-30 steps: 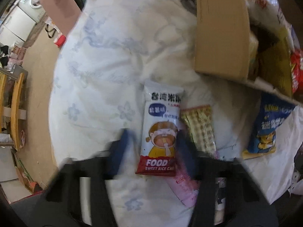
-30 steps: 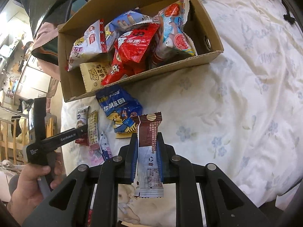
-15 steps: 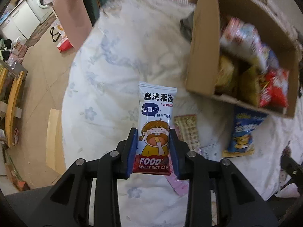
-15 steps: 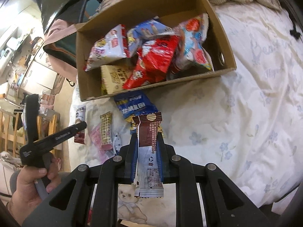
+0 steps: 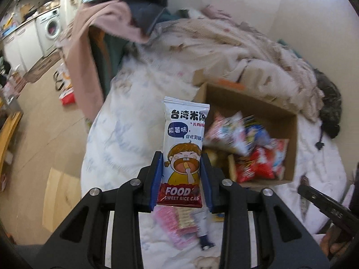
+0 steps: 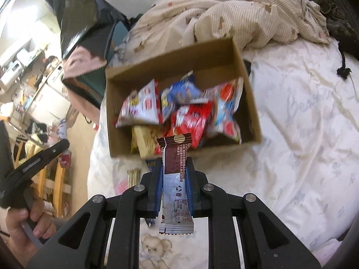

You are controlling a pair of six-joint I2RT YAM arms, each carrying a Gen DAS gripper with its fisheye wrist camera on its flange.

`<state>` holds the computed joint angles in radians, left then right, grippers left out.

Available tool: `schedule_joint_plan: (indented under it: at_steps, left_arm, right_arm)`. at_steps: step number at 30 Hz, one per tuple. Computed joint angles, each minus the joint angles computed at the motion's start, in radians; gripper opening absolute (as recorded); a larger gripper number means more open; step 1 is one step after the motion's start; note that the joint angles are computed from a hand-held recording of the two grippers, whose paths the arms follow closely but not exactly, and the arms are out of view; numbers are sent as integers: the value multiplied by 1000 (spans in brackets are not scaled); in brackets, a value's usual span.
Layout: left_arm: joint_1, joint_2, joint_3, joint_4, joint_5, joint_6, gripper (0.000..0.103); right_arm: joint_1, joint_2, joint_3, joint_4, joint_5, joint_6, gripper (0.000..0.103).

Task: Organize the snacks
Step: 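Carry both snacks over the box and open both tools to drop them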

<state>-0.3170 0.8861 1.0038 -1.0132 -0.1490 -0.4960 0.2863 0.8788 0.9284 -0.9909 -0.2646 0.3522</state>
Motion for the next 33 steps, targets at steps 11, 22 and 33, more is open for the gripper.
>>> schedule_joint_plan:
  at_steps: [11, 22, 33]
  left_arm:
    - [-142, 276, 176, 78, 3, -37, 28]
    - [-179, 557, 230, 247, 92, 28, 29]
    - [-159, 656, 254, 287, 173, 78, 29]
  right_arm:
    - [-161, 144, 55, 52, -129, -33, 19]
    - [-166, 466, 200, 159, -88, -103, 19]
    - [-142, 592, 206, 297, -110, -56, 19]
